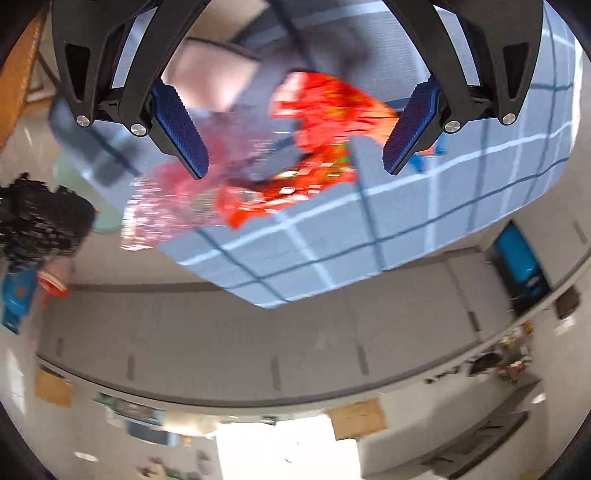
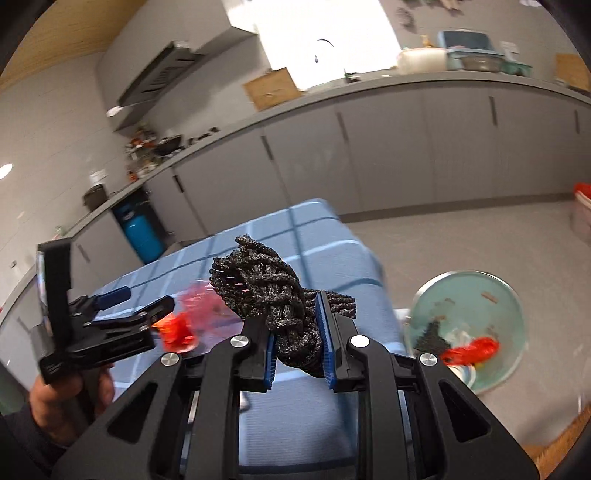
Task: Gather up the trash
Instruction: 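Lift the black scrubber with the right gripper while the left grasps the pink clear bag, then carry the scrubber and pink bag over the green basin and open both grippers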
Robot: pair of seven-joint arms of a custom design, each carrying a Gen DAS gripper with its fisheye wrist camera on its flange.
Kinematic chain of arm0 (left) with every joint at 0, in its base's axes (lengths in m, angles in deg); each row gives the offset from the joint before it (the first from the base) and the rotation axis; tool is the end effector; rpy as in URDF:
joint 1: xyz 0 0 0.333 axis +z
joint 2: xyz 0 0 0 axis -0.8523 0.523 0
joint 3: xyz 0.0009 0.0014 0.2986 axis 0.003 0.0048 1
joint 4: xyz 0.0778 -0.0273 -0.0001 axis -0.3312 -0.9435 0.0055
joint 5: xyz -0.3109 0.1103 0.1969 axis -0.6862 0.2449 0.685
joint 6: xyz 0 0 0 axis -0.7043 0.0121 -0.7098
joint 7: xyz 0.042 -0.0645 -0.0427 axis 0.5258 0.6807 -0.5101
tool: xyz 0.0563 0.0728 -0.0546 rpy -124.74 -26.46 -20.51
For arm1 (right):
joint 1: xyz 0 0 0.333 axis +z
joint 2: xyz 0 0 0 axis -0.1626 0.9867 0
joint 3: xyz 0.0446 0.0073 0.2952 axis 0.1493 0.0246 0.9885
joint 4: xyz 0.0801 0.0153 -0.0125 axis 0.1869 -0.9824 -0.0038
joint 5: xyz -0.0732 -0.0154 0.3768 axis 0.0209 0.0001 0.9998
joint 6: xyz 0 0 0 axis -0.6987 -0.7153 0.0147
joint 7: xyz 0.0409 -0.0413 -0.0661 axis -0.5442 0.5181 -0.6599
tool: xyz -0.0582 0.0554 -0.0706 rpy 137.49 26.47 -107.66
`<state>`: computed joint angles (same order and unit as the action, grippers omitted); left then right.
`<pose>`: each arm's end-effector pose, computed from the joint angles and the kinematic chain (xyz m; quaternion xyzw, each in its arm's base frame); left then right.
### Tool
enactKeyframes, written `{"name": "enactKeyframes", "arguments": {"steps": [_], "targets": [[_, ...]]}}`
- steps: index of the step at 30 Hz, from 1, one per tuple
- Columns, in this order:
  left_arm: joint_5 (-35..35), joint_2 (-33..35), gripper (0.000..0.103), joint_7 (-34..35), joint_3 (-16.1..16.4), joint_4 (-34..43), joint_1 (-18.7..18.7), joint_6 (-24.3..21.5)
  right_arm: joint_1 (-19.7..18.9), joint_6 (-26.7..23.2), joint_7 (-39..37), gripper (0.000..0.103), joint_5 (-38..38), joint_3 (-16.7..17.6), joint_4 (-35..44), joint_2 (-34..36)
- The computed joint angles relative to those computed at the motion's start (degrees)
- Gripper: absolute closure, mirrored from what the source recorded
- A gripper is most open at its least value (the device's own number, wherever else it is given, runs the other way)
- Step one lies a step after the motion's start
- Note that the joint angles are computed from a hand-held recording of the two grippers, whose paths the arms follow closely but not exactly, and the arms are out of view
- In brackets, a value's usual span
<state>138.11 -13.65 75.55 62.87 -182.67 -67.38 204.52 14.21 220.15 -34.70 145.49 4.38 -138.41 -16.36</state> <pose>0.4443 -0.2156 0.4387 -0.6926 0.5877 -0.2159 0.3581 0.4704 0.1822 0.4391 -0.7006 0.5305 -0.1223 0.4613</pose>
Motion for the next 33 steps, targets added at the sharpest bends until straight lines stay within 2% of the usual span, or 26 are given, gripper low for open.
{"name": "enactKeyframes", "arguments": {"steps": [6, 9, 11, 15, 19, 20, 22, 24, 25, 27, 33], "targets": [[0.19, 7.07, 0.009, 5.34, -0.48, 5.61, -2.06, 1.5, -0.74, 0.0, 0.78, 0.082, 0.78, -0.75, -2.22, -0.96], [-3.75, 11.87, 0.009, 9.64, 0.36, 9.46, -3.06, 0.11, -1.18, -0.13, 0.14, 0.082, 1.97, -0.99, -2.41, -0.78], [-5.86, 13.15, 0.01, 11.45, 1.29, 10.79, -3.29, 1.6, -1.57, -0.02, -0.69, 0.082, 3.04, -1.11, -2.3, -0.67], [-5.69, 14.57, 0.009, 13.51, 1.84, 13.19, -4.08, 1.85, -2.49, -0.27, -1.59, 0.082, 4.27, -1.37, -2.21, -0.39], [-10.46, 18.43, 0.011, 20.31, 2.1, 16.29, -4.63, 1.94, -3.15, -1.46, -0.93, 0.082, 3.95, -1.52, -2.25, 0.13], [-12.9, 19.42, 0.014, 22.34, 2.17, 16.94, -4.61, 1.7, -3.27, -1.76, -0.68, 0.082, 3.62, -1.53, -2.31, 0.26], [-16.13, 20.87, 0.04, 25.48, 2.37, 17.99, -4.57, 1.73, -3.51, -2.24, -0.34, 0.082, 3.1, -1.6, -2.44, 0.49], [-21.55, 21.69, 0.049, 29.57, 2.25, 18.33, -3.94, 2.91, -3.78, -2.47, 0.46, 0.082, 2.27, -1.71, -2.42, 0.88], [-22.96, 21.91, 0.068, 30.87, 2.3, 18.33, -3.81, 3.5, -3.92, -2.57, 0.66, 0.082, 2.15, -1.78, -2.39, 1.09], [-25.03, 22.62, 0.1, 33.56, 2.34, 18.92, -3.77, 3.37, -4.16, -2.65, 0.63, 0.082, 2.27, -1.87, -2.26, 1.43], [-20.75, 21.4, 0.101, 30.7, 3.44, 18.55, -5.22, 3.86, -4.92, -2.89, -1.19, 0.082, 4.29, -2.06, -2.15, 1.71]]}}
